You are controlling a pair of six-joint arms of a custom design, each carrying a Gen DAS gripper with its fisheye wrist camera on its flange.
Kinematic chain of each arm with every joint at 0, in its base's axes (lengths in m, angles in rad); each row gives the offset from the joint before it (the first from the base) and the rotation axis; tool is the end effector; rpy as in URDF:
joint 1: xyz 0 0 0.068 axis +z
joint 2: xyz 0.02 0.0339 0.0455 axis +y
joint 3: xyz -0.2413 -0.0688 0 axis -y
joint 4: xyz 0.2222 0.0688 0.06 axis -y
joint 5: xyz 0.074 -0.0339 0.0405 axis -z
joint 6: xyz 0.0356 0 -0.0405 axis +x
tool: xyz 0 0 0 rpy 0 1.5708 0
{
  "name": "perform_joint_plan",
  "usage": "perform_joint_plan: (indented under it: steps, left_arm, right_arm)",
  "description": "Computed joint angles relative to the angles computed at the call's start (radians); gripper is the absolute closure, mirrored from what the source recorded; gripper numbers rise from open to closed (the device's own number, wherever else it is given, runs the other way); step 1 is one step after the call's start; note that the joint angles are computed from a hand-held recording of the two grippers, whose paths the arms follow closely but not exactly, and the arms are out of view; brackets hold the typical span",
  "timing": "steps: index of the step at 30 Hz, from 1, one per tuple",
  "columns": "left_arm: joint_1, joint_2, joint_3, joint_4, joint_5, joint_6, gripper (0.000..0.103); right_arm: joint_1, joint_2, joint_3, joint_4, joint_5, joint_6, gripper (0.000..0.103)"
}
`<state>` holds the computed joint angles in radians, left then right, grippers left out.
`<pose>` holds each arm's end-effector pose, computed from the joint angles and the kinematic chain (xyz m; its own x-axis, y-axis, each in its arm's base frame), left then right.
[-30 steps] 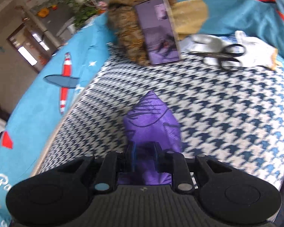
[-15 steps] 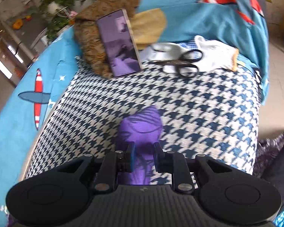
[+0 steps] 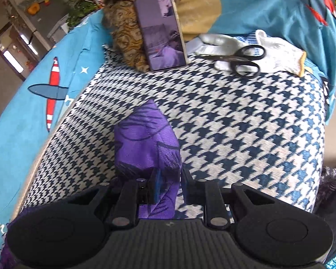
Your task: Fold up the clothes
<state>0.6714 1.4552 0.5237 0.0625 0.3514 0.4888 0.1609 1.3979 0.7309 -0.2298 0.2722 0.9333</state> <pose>0.1973 0.1411 0.1286 -0.7205 -0.0093 -0.6934 -0.0813 0.9942 0.0711 0.2560 0.0318 0.1763 -0.4499 0.7111 -0.5403 0.6265 0.6825 0.3765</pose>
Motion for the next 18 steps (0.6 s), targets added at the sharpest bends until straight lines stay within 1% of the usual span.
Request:
perform_joint_plan:
  steps: [3, 5, 7, 9, 11, 13, 16, 18]
  left_arm:
    - [0.001, 0.004, 0.003, -0.001, -0.001, -0.002, 0.0]
    - [0.001, 0.006, 0.003, -0.002, -0.002, -0.002, 0.0]
    - [-0.002, 0.006, 0.0, 0.0, -0.004, 0.002, 0.0]
    - [-0.003, 0.007, -0.001, 0.002, -0.006, 0.004, 0.0]
    - [-0.005, 0.008, -0.003, 0.004, -0.009, 0.005, 0.0]
    - [-0.006, 0.008, -0.005, 0.006, -0.01, 0.005, 0.0]
    - [-0.008, 0.011, -0.005, 0.006, -0.011, 0.006, 0.0]
    - [-0.008, 0.012, -0.003, 0.004, -0.012, 0.006, 0.0]
  right_arm:
    - [-0.007, 0.049, 0.03, 0.02, -0.048, -0.028, 0.082]
    - [-0.004, 0.068, 0.031, 0.049, -0.063, -0.024, 0.074]
    - [0.007, 0.079, 0.029, 0.073, -0.063, -0.018, 0.062]
    - [0.02, 0.093, 0.038, 0.075, -0.052, -0.024, 0.054]
    - [0.035, 0.107, 0.055, 0.063, -0.035, -0.032, 0.053]
    - [0.06, 0.122, 0.089, 0.007, 0.007, -0.026, 0.053]
    - [0.074, 0.134, 0.114, -0.051, 0.041, 0.009, 0.053]
    - [0.078, 0.138, 0.115, -0.059, 0.052, 0.021, 0.053]
